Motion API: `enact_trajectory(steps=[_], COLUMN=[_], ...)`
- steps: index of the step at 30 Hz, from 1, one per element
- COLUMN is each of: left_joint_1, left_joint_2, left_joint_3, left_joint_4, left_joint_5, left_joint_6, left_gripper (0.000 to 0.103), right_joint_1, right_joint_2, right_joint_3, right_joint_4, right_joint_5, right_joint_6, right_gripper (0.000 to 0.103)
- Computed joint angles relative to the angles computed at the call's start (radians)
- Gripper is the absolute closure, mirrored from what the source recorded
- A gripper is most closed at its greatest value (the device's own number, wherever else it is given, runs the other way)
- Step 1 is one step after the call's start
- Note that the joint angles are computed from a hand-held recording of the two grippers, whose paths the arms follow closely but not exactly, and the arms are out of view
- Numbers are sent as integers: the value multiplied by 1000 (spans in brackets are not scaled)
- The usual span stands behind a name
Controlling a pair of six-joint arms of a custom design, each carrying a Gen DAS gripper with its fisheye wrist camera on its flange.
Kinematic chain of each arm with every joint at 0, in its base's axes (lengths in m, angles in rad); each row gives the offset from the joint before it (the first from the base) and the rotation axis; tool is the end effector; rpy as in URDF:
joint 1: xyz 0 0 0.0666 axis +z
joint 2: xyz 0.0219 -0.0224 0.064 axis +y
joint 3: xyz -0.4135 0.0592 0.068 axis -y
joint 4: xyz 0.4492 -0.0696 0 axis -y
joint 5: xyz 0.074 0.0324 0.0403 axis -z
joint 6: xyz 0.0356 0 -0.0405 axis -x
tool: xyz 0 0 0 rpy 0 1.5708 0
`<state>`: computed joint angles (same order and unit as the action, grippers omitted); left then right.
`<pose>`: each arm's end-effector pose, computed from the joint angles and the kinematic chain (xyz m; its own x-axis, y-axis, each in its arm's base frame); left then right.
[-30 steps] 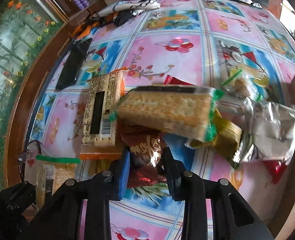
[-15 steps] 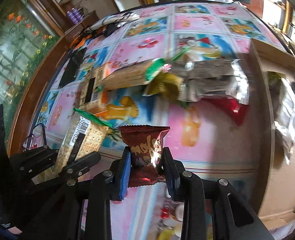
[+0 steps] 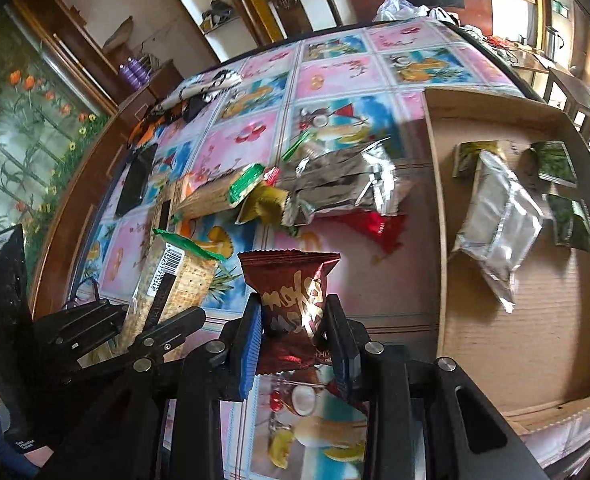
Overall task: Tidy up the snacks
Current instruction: 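Carry the rice-cake roll and red wrapper over the cardboard box with both grippers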
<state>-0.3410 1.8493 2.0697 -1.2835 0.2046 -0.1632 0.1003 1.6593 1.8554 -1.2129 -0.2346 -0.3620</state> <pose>0.6496 -0.2386 0.5125 -0.7443 0.4329 -0.5085 0.5488 0.8304 -0.0962 0.6198 0.0703 0.5315 -0.8689 0.2587 -0.4220 0.0948 0.9237 0.3712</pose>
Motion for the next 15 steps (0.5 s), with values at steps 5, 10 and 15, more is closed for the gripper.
enact_trajectory(steps=[5,10,15], left_joint_1=[-21,-42,-62], left_joint_2=[1,8,21], left_joint_3=[15,38,66], left_joint_4=[-3,-11,-24], left_joint_5=[-13,-25,-34], left_joint_6=[4,1,1], left_gripper=[85,85,85], right_joint_1=[-22,-43,-68], right_joint_2=[-25,-45,-67], right_joint_3=[-20,-40,-65], right_joint_4=[16,31,42], right_joint_5=[-17,-29,-42], right_joint_6=[-3,-3,-6], right_gripper=[70,70,70])
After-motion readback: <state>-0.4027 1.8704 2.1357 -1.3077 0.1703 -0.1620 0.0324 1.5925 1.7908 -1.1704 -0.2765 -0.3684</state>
